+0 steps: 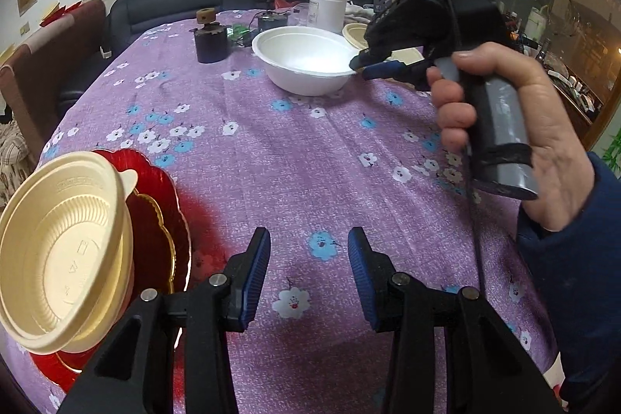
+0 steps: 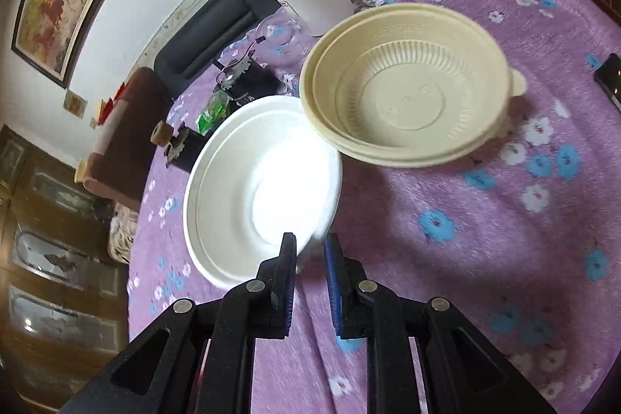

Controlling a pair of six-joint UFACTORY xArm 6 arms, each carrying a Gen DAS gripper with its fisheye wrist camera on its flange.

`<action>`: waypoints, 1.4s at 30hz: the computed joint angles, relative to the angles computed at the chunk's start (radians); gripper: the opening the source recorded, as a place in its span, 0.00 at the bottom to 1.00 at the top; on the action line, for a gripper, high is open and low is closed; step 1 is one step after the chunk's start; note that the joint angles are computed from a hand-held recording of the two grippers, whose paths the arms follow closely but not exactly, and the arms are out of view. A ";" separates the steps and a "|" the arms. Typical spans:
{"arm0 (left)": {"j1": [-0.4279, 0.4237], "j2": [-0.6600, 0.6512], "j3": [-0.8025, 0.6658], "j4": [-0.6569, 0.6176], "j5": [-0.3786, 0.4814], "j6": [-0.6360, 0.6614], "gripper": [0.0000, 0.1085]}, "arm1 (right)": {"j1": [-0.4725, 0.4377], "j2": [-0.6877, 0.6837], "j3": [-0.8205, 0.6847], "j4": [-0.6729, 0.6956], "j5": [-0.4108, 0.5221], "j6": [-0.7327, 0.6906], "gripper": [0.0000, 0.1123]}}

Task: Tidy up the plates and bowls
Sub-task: 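Move both grippers toward the remaining white foam bowl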

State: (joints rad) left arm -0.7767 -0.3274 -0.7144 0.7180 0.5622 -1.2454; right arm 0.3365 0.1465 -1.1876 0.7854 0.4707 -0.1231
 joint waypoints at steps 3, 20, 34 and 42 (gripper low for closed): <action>0.001 -0.003 0.002 -0.002 0.002 0.001 0.37 | 0.007 0.014 -0.010 -0.057 -0.009 0.049 0.15; -0.012 -0.052 -0.010 0.046 0.051 -0.046 0.37 | -0.109 -0.516 0.392 0.098 0.195 -0.264 0.05; 0.087 0.049 -0.113 -0.195 -0.073 0.141 0.60 | -0.161 -0.576 0.478 0.088 0.116 -0.306 0.28; 0.138 0.266 -0.333 -0.200 -0.056 0.110 0.60 | -0.099 -0.376 0.401 -0.046 -0.142 -0.213 0.28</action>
State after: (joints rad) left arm -0.6387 -0.0617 -1.0479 0.5180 0.5065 -1.1359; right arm 0.2373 -0.2293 -0.7867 0.7394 0.3286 -0.3362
